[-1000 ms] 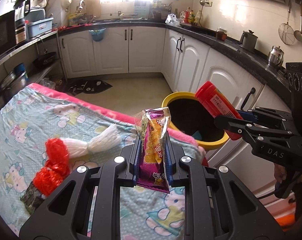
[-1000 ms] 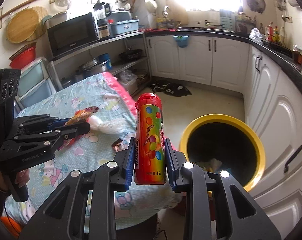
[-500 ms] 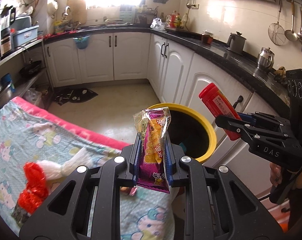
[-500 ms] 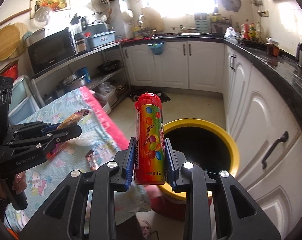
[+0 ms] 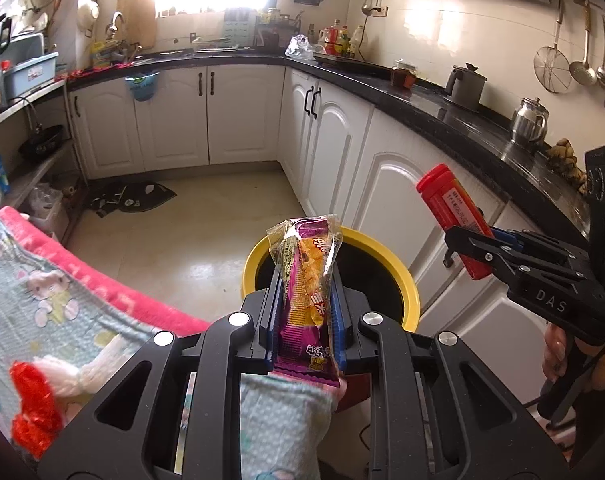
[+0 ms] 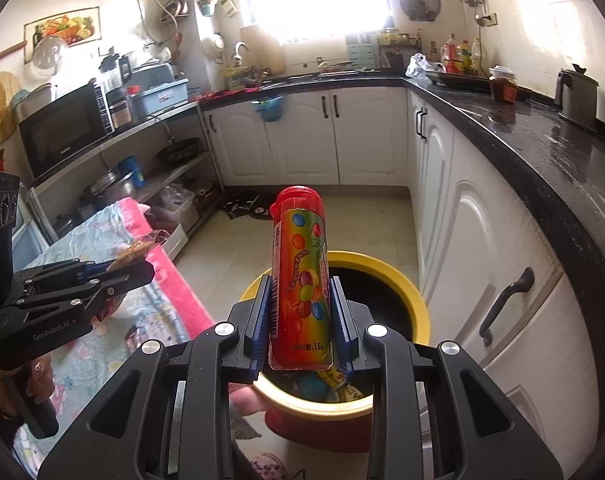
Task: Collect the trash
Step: 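Carry the tube and pink wrapper over the yellow bin and open both tools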
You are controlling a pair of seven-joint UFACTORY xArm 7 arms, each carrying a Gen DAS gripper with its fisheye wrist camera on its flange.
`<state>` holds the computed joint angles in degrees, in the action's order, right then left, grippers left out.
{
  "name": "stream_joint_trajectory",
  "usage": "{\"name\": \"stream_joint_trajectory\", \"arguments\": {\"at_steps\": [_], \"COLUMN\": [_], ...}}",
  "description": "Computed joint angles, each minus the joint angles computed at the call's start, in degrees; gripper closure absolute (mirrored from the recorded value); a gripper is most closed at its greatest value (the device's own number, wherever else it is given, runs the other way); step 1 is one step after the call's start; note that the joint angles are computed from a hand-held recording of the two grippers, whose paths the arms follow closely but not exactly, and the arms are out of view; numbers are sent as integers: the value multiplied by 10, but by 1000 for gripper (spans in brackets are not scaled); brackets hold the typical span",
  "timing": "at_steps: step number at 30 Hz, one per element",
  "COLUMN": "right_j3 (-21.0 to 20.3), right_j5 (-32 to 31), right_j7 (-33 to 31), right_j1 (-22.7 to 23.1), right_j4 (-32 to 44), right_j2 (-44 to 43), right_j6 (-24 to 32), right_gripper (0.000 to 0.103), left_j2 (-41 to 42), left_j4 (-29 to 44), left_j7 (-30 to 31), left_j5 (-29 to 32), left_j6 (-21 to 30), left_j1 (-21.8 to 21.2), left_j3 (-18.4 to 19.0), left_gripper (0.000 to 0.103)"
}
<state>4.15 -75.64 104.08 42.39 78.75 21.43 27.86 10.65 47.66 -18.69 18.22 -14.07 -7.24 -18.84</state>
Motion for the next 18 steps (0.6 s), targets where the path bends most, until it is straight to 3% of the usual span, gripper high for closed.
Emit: {"name": "stream_joint_trajectory", "arguments": {"at_steps": [9, 12, 15, 18], "right_j3": [-16, -25, -36, -46], "right_j5": [31, 56, 82, 121], "right_j7": [-14, -30, -52, -82], "right_j1": [-17, -20, -19, -20], "right_j4": [17, 26, 36, 46], "right_j2": [33, 51, 68, 89], "right_j6": [-24, -36, -49, -60], "right_gripper": [76, 76, 76, 76], "left_j2": [92, 123, 153, 176], "left_j4": [99, 133, 164, 191], "left_j7": [33, 54, 73, 92], "left_j5": [-51, -73, -93, -113], "left_j6": [34, 49, 69, 85], "left_j1": [-19, -40, -30, -41], "left_j3": [-6, 4, -18, -15], "left_gripper": [88, 88, 88, 88]}}
